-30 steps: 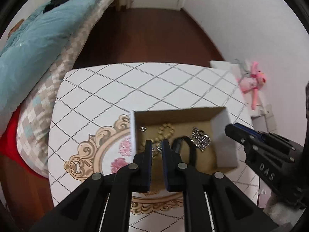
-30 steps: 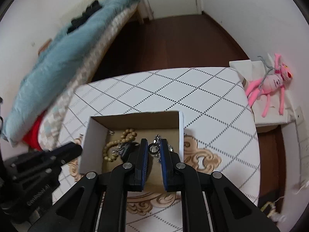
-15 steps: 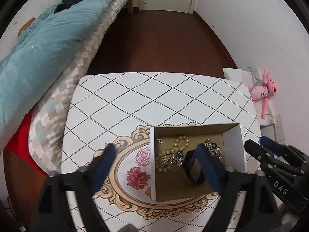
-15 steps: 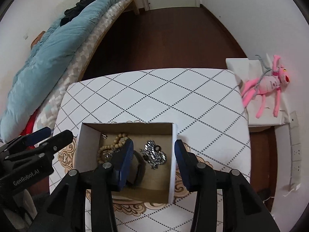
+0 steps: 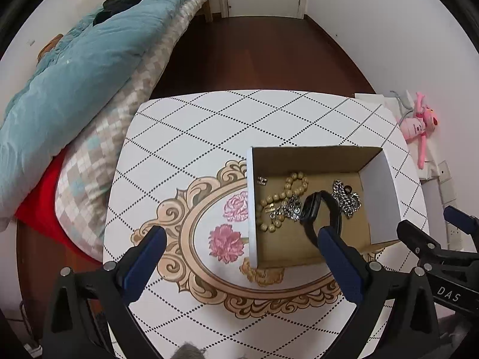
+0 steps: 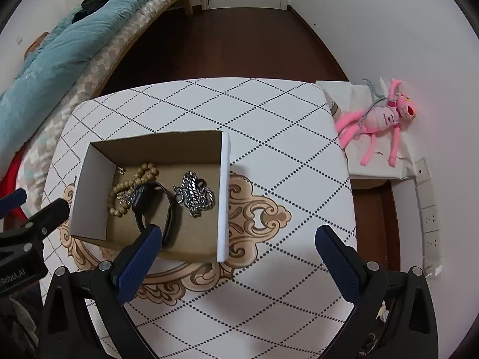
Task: Organize jewelry
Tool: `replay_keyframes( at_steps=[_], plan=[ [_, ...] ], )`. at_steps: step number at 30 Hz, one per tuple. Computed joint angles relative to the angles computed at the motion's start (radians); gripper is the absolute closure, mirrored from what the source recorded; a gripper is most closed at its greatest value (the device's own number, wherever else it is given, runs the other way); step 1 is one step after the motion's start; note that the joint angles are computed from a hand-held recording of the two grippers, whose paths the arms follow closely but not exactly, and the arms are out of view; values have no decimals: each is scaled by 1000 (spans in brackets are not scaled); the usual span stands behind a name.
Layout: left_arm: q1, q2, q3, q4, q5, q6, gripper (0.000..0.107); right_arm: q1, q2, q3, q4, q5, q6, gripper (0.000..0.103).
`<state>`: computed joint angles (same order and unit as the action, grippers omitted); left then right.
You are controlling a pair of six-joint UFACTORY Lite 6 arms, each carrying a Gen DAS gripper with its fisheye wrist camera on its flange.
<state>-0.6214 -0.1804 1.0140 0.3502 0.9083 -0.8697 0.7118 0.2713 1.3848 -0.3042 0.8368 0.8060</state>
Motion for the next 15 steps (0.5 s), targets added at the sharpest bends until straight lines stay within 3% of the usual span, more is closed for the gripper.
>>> replay_keyframes(
  at_steps=[7,15],
  plan=[
    [-68,-60,10,24,65,-68,4,44,-67,-26,-50,46,62,0],
    [-316,-178,82,174,310,-284,4,171,-235,-34,-167,197,210,0]
  ],
)
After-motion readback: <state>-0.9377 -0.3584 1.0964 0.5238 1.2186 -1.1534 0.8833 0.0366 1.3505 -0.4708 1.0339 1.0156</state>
